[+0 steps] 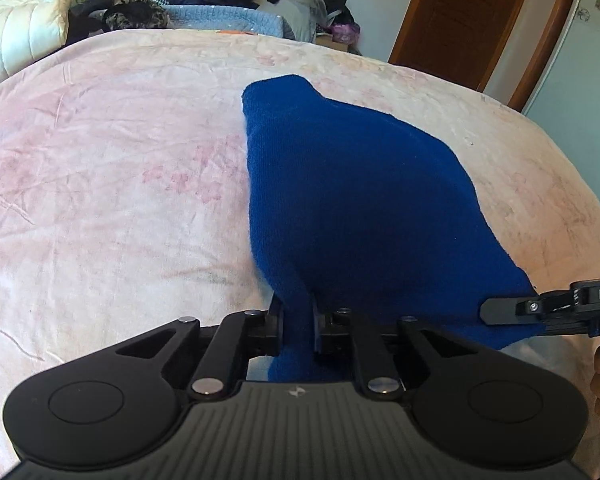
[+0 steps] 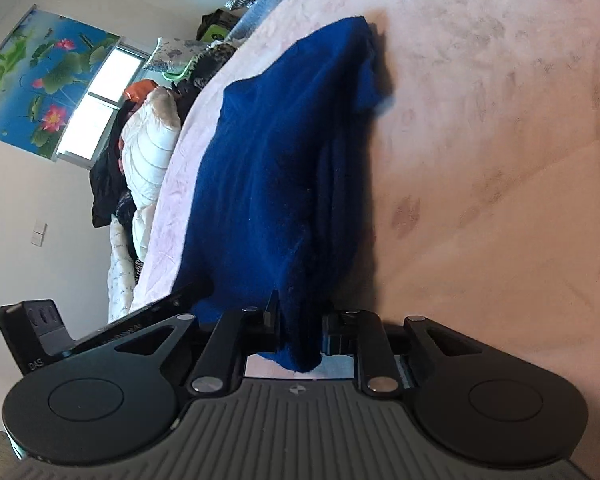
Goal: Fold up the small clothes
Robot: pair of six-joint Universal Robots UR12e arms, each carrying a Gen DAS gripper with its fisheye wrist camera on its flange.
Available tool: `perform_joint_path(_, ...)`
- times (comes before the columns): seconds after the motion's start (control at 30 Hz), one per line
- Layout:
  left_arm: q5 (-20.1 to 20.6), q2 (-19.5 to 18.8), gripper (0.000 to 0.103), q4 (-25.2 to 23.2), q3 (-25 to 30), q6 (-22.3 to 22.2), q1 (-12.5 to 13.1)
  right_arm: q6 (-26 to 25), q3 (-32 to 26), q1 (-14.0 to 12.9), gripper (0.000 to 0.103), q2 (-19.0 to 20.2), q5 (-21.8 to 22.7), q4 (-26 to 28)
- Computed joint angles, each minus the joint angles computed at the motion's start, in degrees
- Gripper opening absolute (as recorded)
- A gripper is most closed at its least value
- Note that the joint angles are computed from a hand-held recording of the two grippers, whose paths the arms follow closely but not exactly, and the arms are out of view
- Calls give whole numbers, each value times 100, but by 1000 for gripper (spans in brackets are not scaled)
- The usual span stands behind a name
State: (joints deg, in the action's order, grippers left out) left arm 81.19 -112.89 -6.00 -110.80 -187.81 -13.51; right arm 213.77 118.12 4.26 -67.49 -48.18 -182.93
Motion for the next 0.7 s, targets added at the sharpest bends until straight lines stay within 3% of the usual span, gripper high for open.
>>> perform_joint_path(0.07, 80, 48, 49, 77, -93, -21, 11, -15, 72, -3, 58, -93, -29, -159)
perform_joint_path(0.1, 112, 64, 79, 106, -139, -106, 28, 5, 126, -25, 64, -140, -69, -277)
perform_joint_path(0.13, 88, 71, 86, 182, -191, -202, 54, 29, 173, -47, 67, -176, -130, -372)
perform_joint_path(0.27, -126, 55, 86, 113, -214, -465, 117, 308, 195, -102, 67, -173, -395, -351)
perform_joint_path(0.37, -505, -39, 85, 215, -152, -573, 129, 417, 147, -68, 67, 3, -293, -633)
perform_joint_path(0.4, -419, -92, 71, 321, -122, -534, 80, 355, 110, -35, 66, 47, -275, -668)
perform_joint_path(0.43, -253, -124, 39, 334, -76, -434, 19, 245, 54, -1, 55, 75, -228, -594)
perform_joint_path(0.47, -248, -133, 21, 217, -23, -431, 9, 159, -8, 23, 29, 100, -137, -418)
perform_joint_path(0.5, -474, -121, 14, 58, 14, -562, 65, 29, -87, 44, 18, 113, -33, -63)
perform_joint_path(0.6, -443, -8, 11, -33, 6, -457, 88, -213, -80, 122, 18, 43, -190, -25)
perform_joint_path(0.7, -556, 135, 11, 22, -103, -282, 138, 19, 27, 65, 17, -39, -2, -458)
